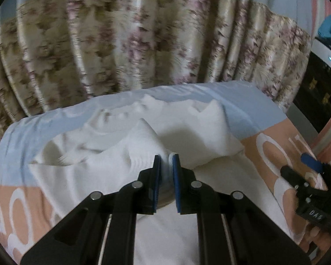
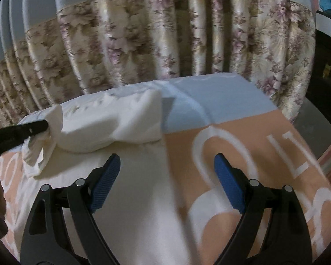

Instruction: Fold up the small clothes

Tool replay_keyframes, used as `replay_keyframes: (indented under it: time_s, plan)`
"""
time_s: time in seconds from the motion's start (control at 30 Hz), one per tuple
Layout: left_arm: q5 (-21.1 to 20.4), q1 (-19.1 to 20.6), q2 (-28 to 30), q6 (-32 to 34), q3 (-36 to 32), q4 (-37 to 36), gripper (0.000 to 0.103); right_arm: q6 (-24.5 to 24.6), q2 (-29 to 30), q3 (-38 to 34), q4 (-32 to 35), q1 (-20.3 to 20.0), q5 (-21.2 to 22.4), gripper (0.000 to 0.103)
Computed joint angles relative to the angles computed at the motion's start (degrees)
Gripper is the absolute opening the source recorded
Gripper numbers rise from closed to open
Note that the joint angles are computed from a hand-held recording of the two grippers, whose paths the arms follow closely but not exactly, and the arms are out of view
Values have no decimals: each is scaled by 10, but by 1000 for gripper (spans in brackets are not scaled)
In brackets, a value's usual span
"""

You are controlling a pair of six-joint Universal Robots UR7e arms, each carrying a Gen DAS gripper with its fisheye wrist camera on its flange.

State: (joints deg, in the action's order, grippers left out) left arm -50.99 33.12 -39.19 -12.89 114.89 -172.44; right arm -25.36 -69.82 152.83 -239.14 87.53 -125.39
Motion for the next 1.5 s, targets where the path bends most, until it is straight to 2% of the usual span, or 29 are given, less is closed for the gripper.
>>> replay_keyframes:
  time_s: [0.07, 0.13, 0.2, 0.23, 0.37, 0.57, 0.77, 0.97, 1.2, 1.27, 1.3, 1.4, 1.47, 1.5]
  plan:
    - [-13, 3, 19, 7, -16, -1, 12, -8, -14, -7, 12, -12, 6, 87]
    - [-24, 6, 28, 11, -22, -4, 21, -17, -25, -17, 26, -20, 11, 87]
    - [-8, 0, 34, 17, -18, -33, 78, -25, -25, -26, 29, -22, 11, 88]
    - [6, -4, 37, 24, -12, -58, 82, -29, -26, -29, 31, -25, 15, 88]
    - [21, -3, 22, 35, 5, -81, 83, -40, -17, -46, 40, -24, 16, 88]
    - [63, 15, -26, 29, 54, -100, 83, -40, 5, -65, 77, -13, 47, 88]
    - [105, 49, -78, -3, 108, -95, 83, -57, 65, -86, 95, 26, 73, 88]
    - [115, 65, -110, -25, 160, -114, 83, -74, 143, -81, 70, 70, 94, 88]
    - [100, 70, -120, -40, 200, -139, 82, -78, 234, -126, 69, 110, 52, 85]
    - [95, 71, -122, -40, 208, -145, 82, -77, 248, -144, 86, 110, 41, 81]
    - [93, 71, -123, -40, 211, -147, 82, -73, 260, -159, 101, 110, 23, 77]
    - [87, 74, -128, -38, 218, -154, 83, -56, 270, -180, 137, 105, -8, 71]
    - [86, 76, -130, -37, 219, -158, 83, -51, 270, -188, 145, 104, -16, 71]
    - [85, 77, -132, -36, 220, -160, 83, -53, 270, -188, 145, 102, -18, 67]
